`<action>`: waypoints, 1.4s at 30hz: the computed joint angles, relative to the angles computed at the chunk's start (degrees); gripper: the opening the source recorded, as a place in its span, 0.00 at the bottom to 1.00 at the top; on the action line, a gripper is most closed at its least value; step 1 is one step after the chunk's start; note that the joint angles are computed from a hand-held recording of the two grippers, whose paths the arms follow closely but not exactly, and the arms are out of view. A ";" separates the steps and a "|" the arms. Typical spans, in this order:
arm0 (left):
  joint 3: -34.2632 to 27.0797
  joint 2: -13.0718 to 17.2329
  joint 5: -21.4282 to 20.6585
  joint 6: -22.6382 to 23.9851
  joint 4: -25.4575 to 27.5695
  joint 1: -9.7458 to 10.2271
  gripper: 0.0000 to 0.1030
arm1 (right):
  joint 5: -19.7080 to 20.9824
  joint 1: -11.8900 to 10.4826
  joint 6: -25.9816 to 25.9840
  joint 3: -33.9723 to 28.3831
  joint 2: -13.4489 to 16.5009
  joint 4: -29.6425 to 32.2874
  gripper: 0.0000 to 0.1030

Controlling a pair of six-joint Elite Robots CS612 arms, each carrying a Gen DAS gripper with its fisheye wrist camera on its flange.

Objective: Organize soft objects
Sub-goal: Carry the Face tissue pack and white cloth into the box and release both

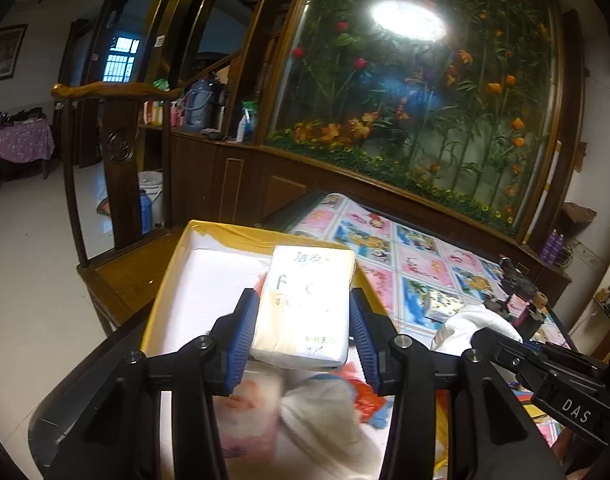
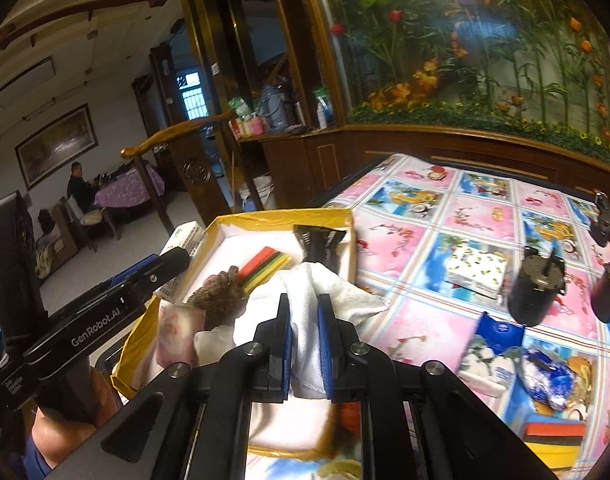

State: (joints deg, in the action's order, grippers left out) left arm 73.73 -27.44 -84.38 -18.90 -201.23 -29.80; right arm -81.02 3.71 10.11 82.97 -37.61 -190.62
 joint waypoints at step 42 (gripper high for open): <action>-12.97 2.62 -15.68 -2.14 28.51 5.59 0.65 | 6.56 -0.50 -3.43 -10.12 3.34 15.73 0.42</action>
State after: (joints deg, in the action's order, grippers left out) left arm 60.77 -24.82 -100.06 -21.03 -172.72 -24.21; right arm -74.46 3.20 6.68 72.85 -34.27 -174.89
